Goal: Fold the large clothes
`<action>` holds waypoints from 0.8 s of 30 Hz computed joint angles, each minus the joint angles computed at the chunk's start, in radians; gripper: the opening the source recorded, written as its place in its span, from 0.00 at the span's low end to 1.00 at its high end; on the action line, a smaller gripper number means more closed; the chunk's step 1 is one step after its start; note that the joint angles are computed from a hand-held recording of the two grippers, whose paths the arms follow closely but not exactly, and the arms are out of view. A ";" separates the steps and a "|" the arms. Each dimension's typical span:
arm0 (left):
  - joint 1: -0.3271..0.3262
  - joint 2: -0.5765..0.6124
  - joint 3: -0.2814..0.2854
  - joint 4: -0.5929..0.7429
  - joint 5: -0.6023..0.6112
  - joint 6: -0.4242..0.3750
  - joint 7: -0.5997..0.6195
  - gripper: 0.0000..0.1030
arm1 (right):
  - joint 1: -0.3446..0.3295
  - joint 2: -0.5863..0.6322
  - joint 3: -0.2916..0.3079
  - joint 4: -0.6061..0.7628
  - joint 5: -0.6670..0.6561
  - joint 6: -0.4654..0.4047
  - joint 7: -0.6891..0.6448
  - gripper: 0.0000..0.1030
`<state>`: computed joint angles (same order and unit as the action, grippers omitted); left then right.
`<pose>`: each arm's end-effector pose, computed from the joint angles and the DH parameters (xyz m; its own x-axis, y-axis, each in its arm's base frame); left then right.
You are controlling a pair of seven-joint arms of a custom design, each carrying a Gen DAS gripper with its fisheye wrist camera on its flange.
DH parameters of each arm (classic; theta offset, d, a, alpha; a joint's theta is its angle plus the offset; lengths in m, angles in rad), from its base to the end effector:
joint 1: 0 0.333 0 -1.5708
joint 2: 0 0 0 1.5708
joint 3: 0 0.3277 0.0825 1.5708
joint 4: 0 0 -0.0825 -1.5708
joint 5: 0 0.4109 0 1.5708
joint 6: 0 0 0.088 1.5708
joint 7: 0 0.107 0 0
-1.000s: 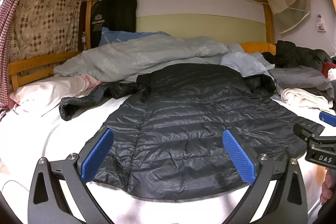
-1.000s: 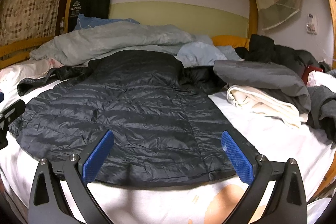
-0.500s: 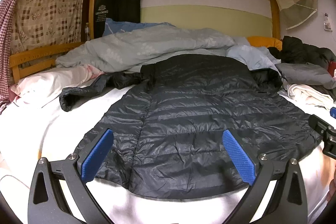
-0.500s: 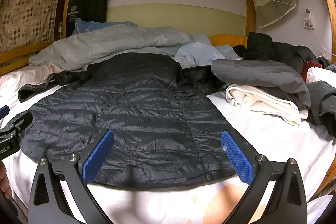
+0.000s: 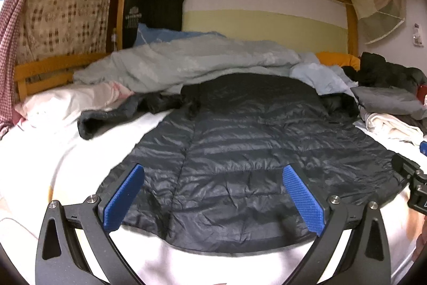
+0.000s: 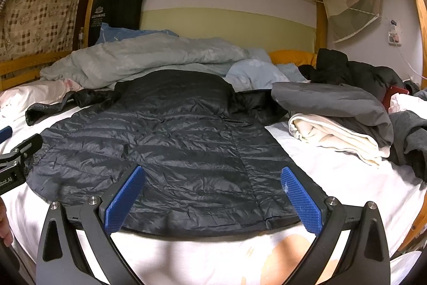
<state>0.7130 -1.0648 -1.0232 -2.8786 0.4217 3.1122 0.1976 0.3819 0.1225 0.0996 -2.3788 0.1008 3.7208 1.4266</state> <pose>0.3680 -0.1257 0.4120 0.4889 -0.8722 0.0170 -0.3025 -0.1878 -0.9345 0.5064 0.2480 0.4135 0.4339 -0.8988 0.0629 -0.2864 -0.2038 -0.9362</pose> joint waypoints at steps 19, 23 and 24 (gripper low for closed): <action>0.013 0.012 -0.012 0.021 0.035 -0.003 0.003 1.00 | -0.001 0.015 -0.010 0.027 0.013 -0.083 0.037 1.00; 0.011 0.012 -0.009 0.014 0.020 0.006 0.008 1.00 | -0.012 0.014 -0.005 0.029 -0.010 -0.095 0.066 1.00; 0.011 0.006 -0.011 0.013 0.017 0.002 0.006 1.00 | -0.015 0.014 -0.004 0.029 -0.019 -0.093 0.077 1.00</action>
